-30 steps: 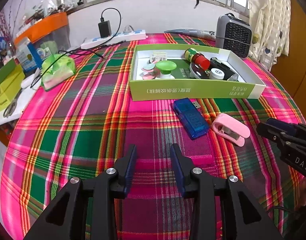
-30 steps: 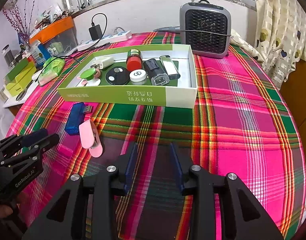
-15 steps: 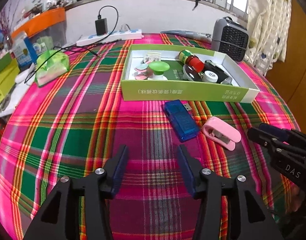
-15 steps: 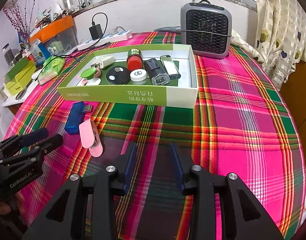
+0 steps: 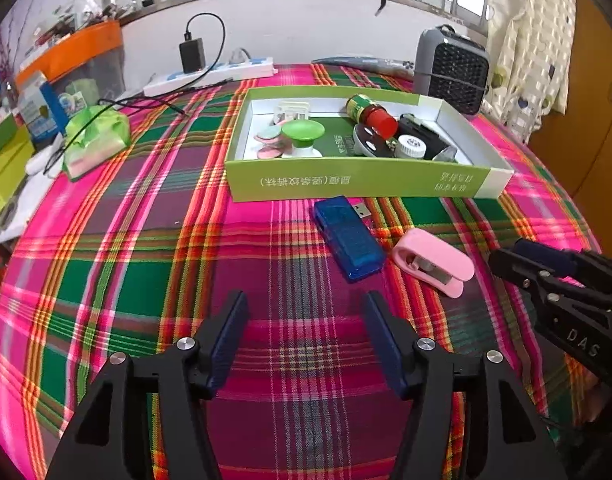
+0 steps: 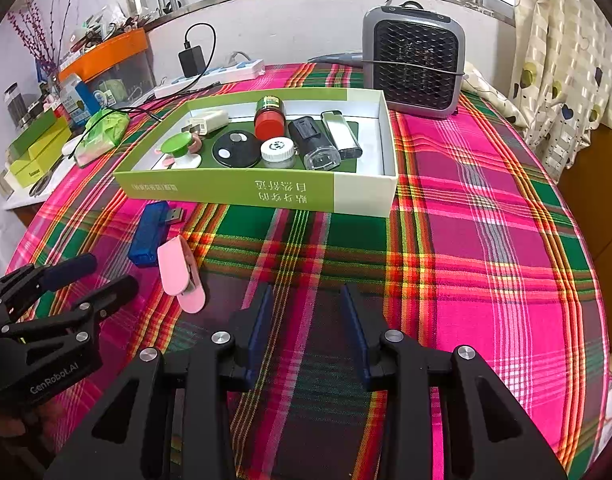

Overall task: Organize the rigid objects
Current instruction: 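Close the right tool on the pink clip while the left tool approaches the blue USB stick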

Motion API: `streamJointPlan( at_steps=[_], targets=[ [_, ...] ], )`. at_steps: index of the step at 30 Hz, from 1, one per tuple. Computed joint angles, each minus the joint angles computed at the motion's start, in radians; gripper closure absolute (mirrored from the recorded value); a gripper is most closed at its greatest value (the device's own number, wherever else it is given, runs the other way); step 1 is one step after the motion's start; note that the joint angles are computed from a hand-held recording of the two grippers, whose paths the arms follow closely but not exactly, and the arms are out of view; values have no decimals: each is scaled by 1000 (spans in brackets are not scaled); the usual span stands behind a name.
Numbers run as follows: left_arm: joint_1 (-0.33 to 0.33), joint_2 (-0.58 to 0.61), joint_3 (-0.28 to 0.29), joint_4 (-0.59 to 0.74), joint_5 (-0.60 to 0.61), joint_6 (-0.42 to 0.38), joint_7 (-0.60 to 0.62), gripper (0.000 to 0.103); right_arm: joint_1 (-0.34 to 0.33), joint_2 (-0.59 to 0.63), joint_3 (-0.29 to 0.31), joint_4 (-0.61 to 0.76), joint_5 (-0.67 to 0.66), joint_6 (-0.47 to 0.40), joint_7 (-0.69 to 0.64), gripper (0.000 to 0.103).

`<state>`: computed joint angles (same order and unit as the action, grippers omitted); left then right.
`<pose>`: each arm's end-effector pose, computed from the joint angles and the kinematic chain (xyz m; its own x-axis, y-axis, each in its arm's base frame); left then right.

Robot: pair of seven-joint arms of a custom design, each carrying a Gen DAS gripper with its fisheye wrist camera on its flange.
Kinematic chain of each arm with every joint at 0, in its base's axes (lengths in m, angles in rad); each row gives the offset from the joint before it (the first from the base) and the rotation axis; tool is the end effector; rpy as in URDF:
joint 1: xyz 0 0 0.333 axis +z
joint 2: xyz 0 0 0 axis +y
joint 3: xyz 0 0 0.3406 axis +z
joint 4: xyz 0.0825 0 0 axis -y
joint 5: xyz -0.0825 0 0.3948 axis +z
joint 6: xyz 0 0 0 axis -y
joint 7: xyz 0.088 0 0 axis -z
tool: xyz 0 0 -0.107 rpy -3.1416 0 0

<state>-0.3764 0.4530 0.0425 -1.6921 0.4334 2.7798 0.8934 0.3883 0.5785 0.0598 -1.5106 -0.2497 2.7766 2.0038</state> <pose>0.6834 -0.2619 0.4204 -0.0359 -0.9988 0.0338 -0.7754 0.0065 -0.6315 0.6977 0.3359 0.4221 0.2259 -0.9697 -0.0929 -0.7619 -0.1165 -0.6371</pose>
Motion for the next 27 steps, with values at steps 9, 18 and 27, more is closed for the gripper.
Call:
streamJointPlan(
  at_steps=[9, 18, 27],
  targets=[
    [64, -10, -66, -34, -141, 74, 116, 43, 2, -2, -2, -3, -4, 0, -1, 66],
    [70, -26, -64, -50, -244, 90, 206, 43, -69, -2, 86, -20, 88, 44, -123, 66],
    [91, -45, -65, -66, -310, 116, 249, 43, -169, -3, 243, -45, 209, 153, -357, 66]
  ],
)
